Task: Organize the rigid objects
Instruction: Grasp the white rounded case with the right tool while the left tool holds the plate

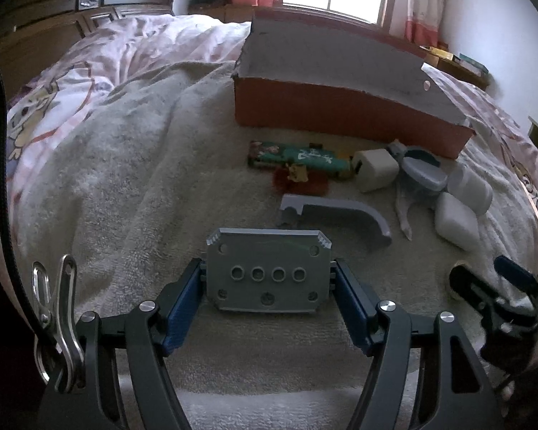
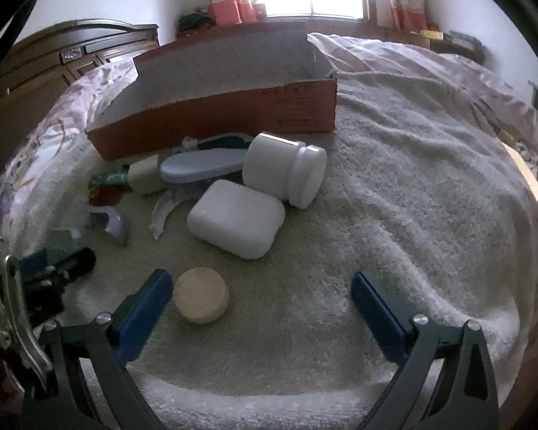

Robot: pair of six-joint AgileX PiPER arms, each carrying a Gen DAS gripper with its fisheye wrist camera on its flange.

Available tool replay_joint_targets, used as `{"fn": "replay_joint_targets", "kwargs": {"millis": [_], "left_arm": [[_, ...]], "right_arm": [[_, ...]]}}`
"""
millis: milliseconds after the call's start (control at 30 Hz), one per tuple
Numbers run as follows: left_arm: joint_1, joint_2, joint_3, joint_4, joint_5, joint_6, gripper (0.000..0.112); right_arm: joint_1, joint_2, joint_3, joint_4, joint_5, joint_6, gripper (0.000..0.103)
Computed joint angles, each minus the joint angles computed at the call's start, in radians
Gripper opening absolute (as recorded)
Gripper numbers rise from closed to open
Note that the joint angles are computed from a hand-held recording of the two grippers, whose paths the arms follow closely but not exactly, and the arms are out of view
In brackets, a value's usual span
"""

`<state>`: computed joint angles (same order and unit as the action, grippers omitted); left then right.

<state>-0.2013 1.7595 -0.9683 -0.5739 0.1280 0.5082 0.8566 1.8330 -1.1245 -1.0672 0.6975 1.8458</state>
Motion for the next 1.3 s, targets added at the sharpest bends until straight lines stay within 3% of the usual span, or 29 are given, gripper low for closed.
{"fn": "replay_joint_targets", "kwargs": {"millis": [100, 467, 733, 967, 1300], "left_arm": [[-0.014, -0.001, 0.017, 0.047, -0.033, -0.037, 0.071], [0.007, 0.005, 0.02, -0.306, -0.031, 0.329, 0.071], [0.006, 0.005, 0.02, -0.3, -0.033, 0.324, 0.071], [0.002, 0.005, 0.019, -0.27, -0.037, 0.295, 0.071], [0.01, 0.001, 0.017, -0.349, -0.022, 0.369, 0.072]], "right_arm": [[-0.014, -0.008, 0.0, 0.003, -0.034, 0.007, 0.101], [-0.061, 0.07, -0.144, 0.103, -0.007, -0.09, 0.095], [-0.052, 0.149, -0.259, 0.137, 0.103, -0.155, 0.091], [-0.045, 0.14, -0.235, 0.095, 0.14, -0.11, 0.068], [-0.043, 0.061, -0.12, 0.058, 0.044, -0.055, 0.065]]}}
